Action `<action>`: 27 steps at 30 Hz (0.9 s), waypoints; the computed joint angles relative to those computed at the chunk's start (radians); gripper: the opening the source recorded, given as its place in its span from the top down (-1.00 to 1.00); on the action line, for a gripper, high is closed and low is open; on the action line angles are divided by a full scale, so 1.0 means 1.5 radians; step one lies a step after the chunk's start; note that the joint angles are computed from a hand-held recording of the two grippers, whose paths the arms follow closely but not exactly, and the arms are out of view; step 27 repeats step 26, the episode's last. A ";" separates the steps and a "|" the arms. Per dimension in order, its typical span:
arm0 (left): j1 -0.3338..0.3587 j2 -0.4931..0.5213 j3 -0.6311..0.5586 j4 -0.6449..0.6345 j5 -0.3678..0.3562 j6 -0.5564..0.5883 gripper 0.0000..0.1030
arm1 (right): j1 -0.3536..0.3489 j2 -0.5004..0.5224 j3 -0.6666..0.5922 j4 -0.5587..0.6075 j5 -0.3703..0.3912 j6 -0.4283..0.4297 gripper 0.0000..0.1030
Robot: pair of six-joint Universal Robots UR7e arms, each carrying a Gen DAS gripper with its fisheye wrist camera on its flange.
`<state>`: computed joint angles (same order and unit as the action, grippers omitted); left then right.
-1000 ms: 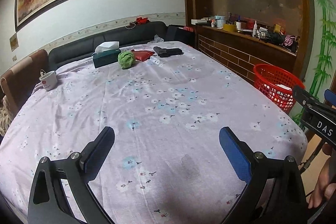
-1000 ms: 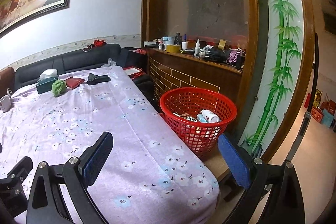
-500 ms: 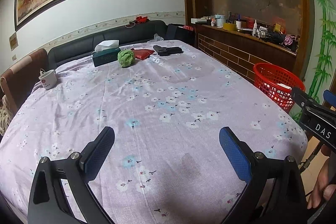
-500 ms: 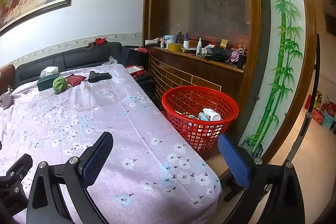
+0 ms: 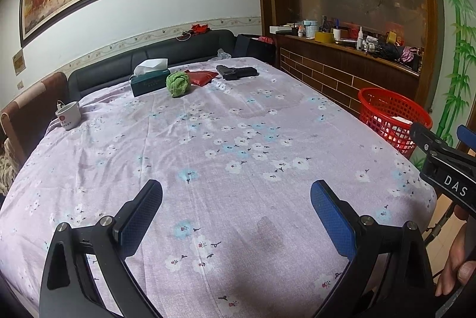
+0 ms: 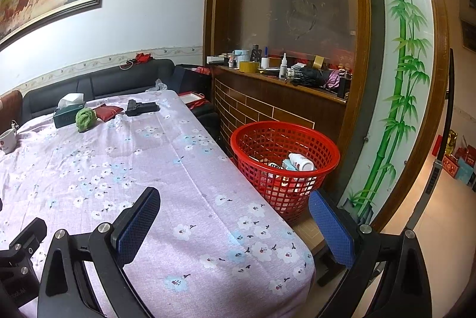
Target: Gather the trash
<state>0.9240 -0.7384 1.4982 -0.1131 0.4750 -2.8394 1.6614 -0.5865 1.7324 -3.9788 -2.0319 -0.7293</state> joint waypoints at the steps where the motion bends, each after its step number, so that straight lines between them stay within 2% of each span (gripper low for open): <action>1: 0.000 0.001 -0.002 0.004 0.002 -0.004 -0.93 | 0.000 0.001 -0.001 -0.001 0.000 -0.001 -0.97; 13: 0.001 -0.001 -0.003 0.019 0.007 -0.016 -0.93 | 0.000 0.003 0.001 -0.003 0.003 -0.003 -0.97; 16: -0.001 -0.003 0.001 -0.001 -0.009 -0.004 -0.93 | 0.000 0.005 0.002 -0.005 0.004 -0.006 -0.97; 22: 0.006 -0.015 0.006 0.023 0.003 -0.049 -0.93 | 0.000 0.007 0.001 -0.005 0.007 -0.009 -0.97; 27: 0.008 -0.022 0.013 0.008 -0.010 -0.041 -0.93 | 0.002 0.010 -0.001 0.001 0.009 -0.012 -0.97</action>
